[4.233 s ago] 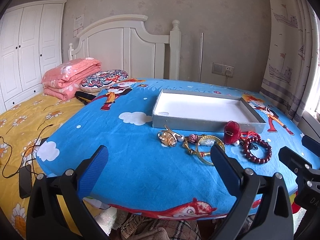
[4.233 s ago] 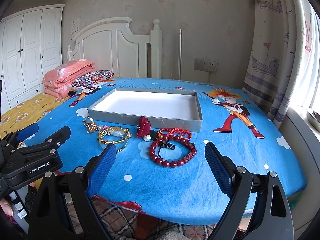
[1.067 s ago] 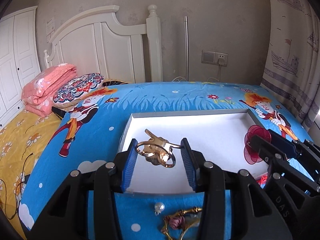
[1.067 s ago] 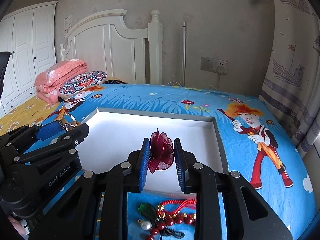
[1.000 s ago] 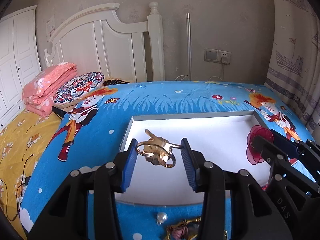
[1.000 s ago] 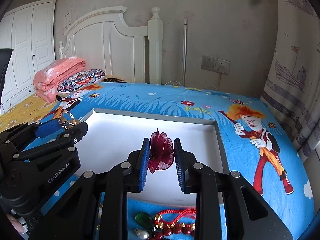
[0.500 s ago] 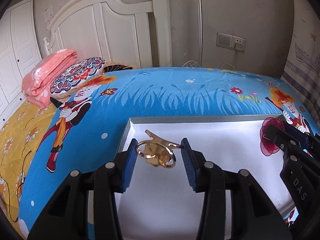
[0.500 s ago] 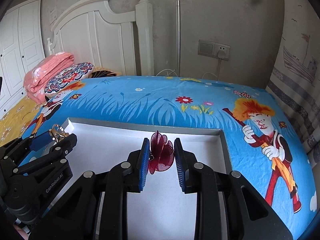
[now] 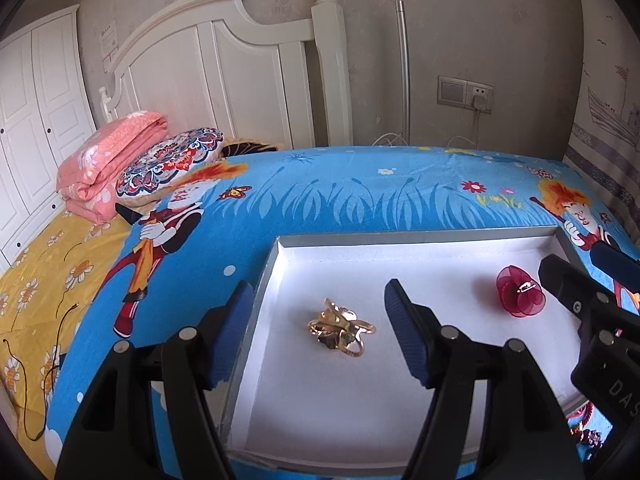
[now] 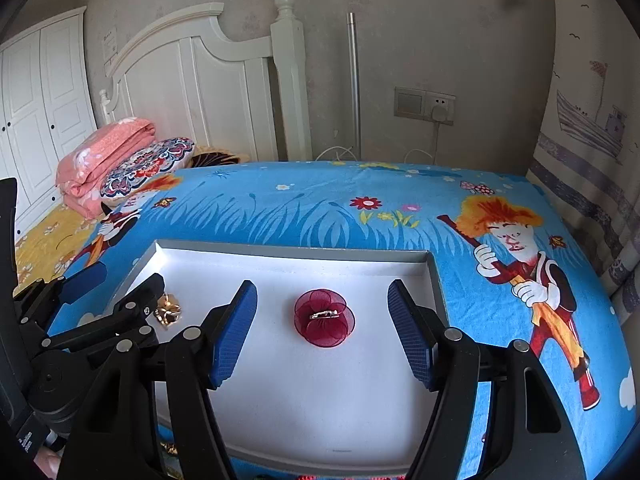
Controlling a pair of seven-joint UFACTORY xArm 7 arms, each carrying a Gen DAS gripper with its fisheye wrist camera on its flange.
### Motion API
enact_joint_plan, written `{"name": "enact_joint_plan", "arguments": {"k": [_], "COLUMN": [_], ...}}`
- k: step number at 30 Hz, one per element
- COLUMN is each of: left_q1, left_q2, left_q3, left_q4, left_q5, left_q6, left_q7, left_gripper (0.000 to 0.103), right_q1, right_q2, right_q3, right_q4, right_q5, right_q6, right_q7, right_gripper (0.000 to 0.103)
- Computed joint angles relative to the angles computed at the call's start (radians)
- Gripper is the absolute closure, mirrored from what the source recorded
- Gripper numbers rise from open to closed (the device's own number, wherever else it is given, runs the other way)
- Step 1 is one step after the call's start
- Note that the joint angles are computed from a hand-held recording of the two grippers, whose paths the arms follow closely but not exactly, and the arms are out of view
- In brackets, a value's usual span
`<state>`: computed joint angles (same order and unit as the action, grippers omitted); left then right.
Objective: Organize jewelry
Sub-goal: 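Carry both items into the white tray and open both tools to release, then withdraw both tools from the tray back toward the remaining jewelry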
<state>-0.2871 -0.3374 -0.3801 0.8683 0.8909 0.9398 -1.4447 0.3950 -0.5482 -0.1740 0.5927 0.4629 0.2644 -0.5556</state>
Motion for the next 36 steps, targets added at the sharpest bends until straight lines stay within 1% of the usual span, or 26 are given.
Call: {"name": "enact_joint_plan", "arguments": {"k": [1,3,5,7,13,17,23,25,28,30,33,36], "left_q1": [-0.005,-0.018,-0.030,-0.043,-0.101,-0.141,-0.202,-0.213,-0.220,-0.226,-0.234,-0.234], "left_q2": [-0.015,-0.050,-0.085,-0.111,-0.171,-0.215,-0.303,-0.318,-0.316,-0.325,-0.356,-0.376], "left_q3": [-0.009,-0.028,-0.058,-0.101,-0.199,-0.241,-0.273,-0.282,-0.314,-0.317,-0.321,-0.328], "left_q4": [-0.006,-0.022,-0.040,-0.051,-0.088,-0.121,-0.209,-0.236,-0.249,-0.256,-0.263,-0.261], "left_q5": [0.002,-0.007,-0.014,-0.021,-0.057,-0.100,-0.197,-0.226,-0.251,-0.258,-0.259,-0.257], "left_q6": [0.011,0.028,0.051,0.094,0.171,0.211,0.210,0.203,0.233,0.252,0.284,0.314], "left_q7": [-0.010,-0.024,-0.040,-0.061,-0.112,-0.138,-0.178,-0.192,-0.200,-0.201,-0.200,-0.186], "left_gripper": [0.032,0.031,0.029,0.025,0.023,0.023,0.023,0.023,0.023,0.023,0.023,0.019], "right_q1": [0.000,-0.008,-0.028,-0.058,-0.154,-0.205,-0.258,-0.263,-0.247,-0.224,-0.185,-0.143], "right_q2": [-0.032,-0.100,-0.176,-0.261,-0.507,-0.644,-0.790,-0.815,-0.835,-0.847,-0.849,-0.829], "right_q3": [-0.008,-0.025,-0.038,-0.044,-0.071,-0.086,-0.108,-0.098,-0.066,-0.045,-0.013,0.011], "right_q4": [-0.017,-0.055,-0.097,-0.149,-0.283,-0.344,-0.406,-0.427,-0.453,-0.466,-0.478,-0.484], "right_q5": [0.001,-0.004,-0.020,-0.042,-0.111,-0.142,-0.143,-0.139,-0.133,-0.123,-0.108,-0.100], "right_q6": [0.008,0.034,0.070,0.095,0.196,0.274,0.395,0.421,0.447,0.449,0.430,0.399], "right_q7": [-0.011,-0.029,-0.046,-0.062,-0.101,-0.123,-0.134,-0.132,-0.125,-0.113,-0.089,-0.060], "right_gripper": [0.038,0.038,0.038,0.038,0.038,0.038,0.038,0.038,0.038,0.038,0.038,0.036]}}
